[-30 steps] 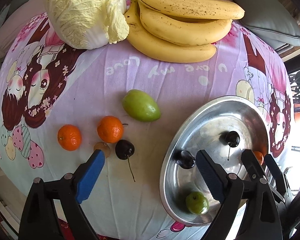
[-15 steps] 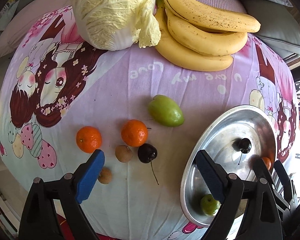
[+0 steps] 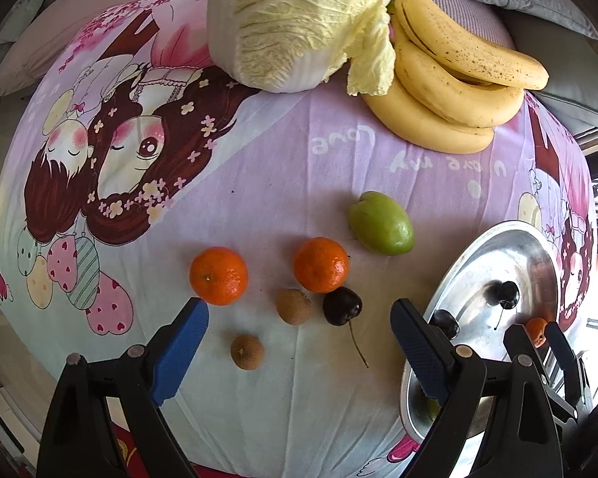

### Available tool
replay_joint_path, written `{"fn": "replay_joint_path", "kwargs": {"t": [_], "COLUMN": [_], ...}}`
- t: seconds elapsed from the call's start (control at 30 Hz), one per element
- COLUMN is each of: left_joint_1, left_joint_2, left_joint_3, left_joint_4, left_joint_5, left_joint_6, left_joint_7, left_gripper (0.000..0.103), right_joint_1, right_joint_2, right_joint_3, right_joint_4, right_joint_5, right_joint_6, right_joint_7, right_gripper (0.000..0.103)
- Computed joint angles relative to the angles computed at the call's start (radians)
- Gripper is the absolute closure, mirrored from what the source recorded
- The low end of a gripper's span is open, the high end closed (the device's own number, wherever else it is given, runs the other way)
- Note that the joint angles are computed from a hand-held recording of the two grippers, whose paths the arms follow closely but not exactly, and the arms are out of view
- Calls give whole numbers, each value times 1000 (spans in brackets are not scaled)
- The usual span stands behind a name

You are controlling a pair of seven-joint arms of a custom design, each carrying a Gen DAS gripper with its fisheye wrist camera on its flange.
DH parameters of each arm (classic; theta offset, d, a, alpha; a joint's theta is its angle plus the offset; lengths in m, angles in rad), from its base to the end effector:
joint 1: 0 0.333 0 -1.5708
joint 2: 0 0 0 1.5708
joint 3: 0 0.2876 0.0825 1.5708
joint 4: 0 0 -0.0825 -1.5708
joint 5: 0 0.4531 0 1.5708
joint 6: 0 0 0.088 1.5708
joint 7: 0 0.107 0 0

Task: Organize fruits
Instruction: 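Withdraw both open tools from the bowl toward the remaining tangerines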

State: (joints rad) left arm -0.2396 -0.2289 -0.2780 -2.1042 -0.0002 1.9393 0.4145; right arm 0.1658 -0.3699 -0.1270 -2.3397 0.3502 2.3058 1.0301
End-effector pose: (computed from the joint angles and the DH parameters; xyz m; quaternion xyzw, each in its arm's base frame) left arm 0.4913 -0.2850 0.4684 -0.8937 0.4466 -0.0292 0.0297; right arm 0.5410 0.0268 0.4588 -0.8070 0.5424 -0.0516 0.2278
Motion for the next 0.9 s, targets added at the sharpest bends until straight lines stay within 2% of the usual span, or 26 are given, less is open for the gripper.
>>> {"fn": "replay_joint_path", "kwargs": {"t": [0.13,0.6,0.8,0.9], "left_joint_1": [10,64,70,79], "left_joint_2": [-109,-418,-608,-642], "left_joint_3": [21,36,50,52], "left_joint_4": [-104,-378,-531,-551], "left_joint_5": [-28,-122,-161,-171], "left_joint_6": [9,-2,-26,-37], "left_joint_7": [30,78,104,120], "left_gripper": [10,10,10,10], "right_joint_1": [19,77,98,106], "right_joint_2": [-25,-86,-108,-113], "right_joint_3": [-3,10,15,24], "right_joint_4": [-16,-69,-88,-96], "right_joint_5": [31,34,26,12], "right_joint_6": [3,7,8,15], "right_joint_7": [-31,-84,-92,-84], "right_gripper": [0,0,0,0]}}
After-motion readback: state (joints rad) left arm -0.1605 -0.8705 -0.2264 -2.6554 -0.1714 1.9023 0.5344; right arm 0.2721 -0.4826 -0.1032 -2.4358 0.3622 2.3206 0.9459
